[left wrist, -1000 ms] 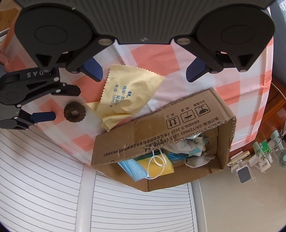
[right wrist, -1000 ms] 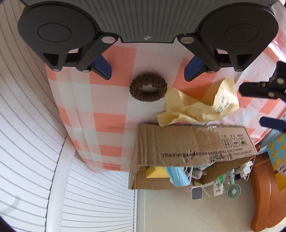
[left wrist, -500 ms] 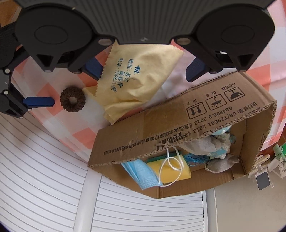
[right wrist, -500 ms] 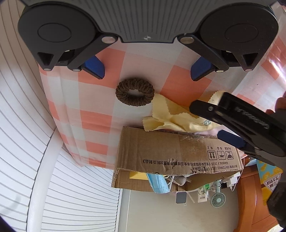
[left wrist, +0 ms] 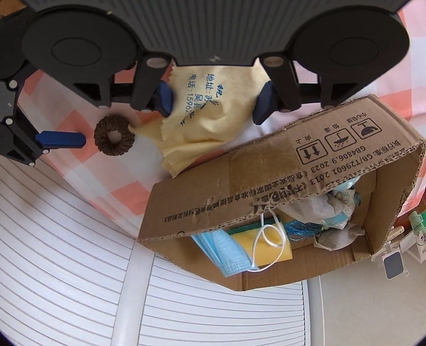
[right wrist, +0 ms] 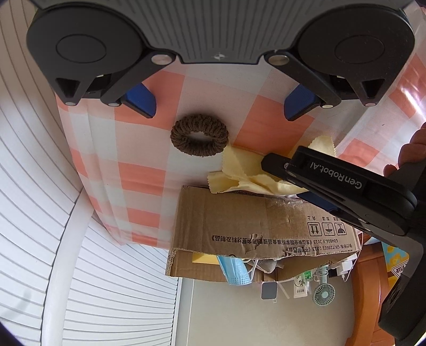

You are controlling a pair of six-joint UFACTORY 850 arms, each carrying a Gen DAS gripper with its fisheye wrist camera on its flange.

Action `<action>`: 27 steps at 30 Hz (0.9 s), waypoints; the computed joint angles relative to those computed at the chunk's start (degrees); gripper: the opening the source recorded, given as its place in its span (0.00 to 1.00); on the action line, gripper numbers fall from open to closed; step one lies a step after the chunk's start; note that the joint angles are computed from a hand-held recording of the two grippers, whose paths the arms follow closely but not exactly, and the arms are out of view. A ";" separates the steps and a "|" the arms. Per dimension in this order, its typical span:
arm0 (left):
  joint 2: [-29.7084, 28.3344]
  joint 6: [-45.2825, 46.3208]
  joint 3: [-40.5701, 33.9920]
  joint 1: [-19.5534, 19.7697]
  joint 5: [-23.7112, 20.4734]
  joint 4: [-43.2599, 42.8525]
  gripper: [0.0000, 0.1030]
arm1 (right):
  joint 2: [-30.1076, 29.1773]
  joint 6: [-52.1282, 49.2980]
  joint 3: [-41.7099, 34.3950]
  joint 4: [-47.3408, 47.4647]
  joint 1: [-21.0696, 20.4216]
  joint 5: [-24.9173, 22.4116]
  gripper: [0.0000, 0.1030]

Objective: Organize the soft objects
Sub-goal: 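Lower the left tool onto the yellow cloth and close on it, then carry the yellow cloth into the box and open the left tool while the right tool holds the hair tie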

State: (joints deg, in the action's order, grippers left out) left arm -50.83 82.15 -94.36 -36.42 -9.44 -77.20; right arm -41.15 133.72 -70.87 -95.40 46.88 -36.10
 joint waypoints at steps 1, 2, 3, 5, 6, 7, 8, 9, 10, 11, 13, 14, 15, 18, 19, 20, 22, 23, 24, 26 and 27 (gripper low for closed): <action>0.13 1.31 0.19 0.08 -0.22 -1.41 0.41 | -0.03 0.05 -0.02 -0.04 0.01 -0.05 1.00; 0.22 1.75 0.33 0.20 -0.70 -2.28 0.37 | -0.07 0.13 -0.05 -0.08 0.03 -0.14 1.00; 0.31 2.10 0.49 0.25 -0.92 -2.97 0.34 | -0.12 0.22 -0.08 -0.14 0.05 -0.26 1.00; 0.54 4.15 0.92 0.12 -0.35 -5.05 0.28 | -0.19 0.46 -0.07 -0.30 0.12 -0.49 1.00; 0.65 5.42 1.14 0.01 0.01 -6.36 0.24 | -0.22 0.51 -0.09 -0.32 0.15 -0.56 1.00; 0.72 5.79 1.24 0.01 -0.05 -6.86 0.23 | -0.24 0.52 -0.08 -0.28 0.21 -0.61 1.00; 0.87 6.84 1.47 0.05 -0.15 -8.07 0.20 | -0.22 0.38 -0.08 -0.19 0.20 -0.56 1.00; 1.09 8.49 1.80 0.05 0.03 -9.95 0.18 | -0.21 0.23 -0.10 -0.07 0.21 -0.51 1.00; 1.37 11.08 2.24 0.02 0.47 -12.68 0.17 | -0.19 0.04 -0.13 0.09 0.17 -0.41 1.00; 1.80 15.04 2.90 0.01 0.98 -16.70 0.17 | -0.19 -0.24 -0.22 0.39 0.14 -0.32 1.00; 2.65 23.09 4.18 0.15 1.53 -24.70 0.17 | -0.23 -1.02 -0.48 1.09 0.06 -0.10 1.00; 3.02 26.18 4.71 0.25 1.74 -27.72 0.17 | -0.23 -1.29 -0.58 1.25 -0.05 0.15 1.00; 3.38 28.78 5.21 0.38 1.90 -30.28 0.17 | -0.24 -1.51 -0.66 1.21 -0.18 0.42 1.00; 4.03 33.55 6.16 0.79 2.49 -35.23 0.17 | -0.40 -1.98 -1.11 0.73 -0.73 1.41 1.00; 4.16 33.42 6.34 0.98 2.59 -35.25 0.17 | -0.52 -1.94 -1.31 0.27 -0.97 1.76 1.00; 4.23 33.34 6.48 1.11 2.70 -35.36 0.17 | -0.74 -1.93 -1.65 -0.16 -1.20 2.04 1.00; 4.31 33.46 6.73 1.30 2.83 -35.77 0.17 | -1.10 -2.20 -2.27 -0.72 -1.65 2.50 1.00; 4.33 33.22 6.81 1.36 2.84 -35.60 0.17 | -1.32 -2.44 -2.65 -0.96 -1.90 2.80 1.00; 4.32 32.77 6.85 1.40 2.88 -35.24 0.17 | -1.49 -2.66 -2.94 -1.08 -2.09 2.95 1.00; 4.27 32.38 6.86 1.45 2.86 -34.84 0.17 | -1.83 -3.12 -3.55 -1.23 -2.49 3.33 1.00; 4.25 32.12 6.85 1.46 2.86 -34.63 0.17 | -1.95 -3.55 -3.82 -1.03 -2.63 3.44 1.00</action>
State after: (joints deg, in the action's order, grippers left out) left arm -46.58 114.27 -87.51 -34.96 -6.58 -111.83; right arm -43.10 130.17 -74.69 -96.42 44.25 -32.66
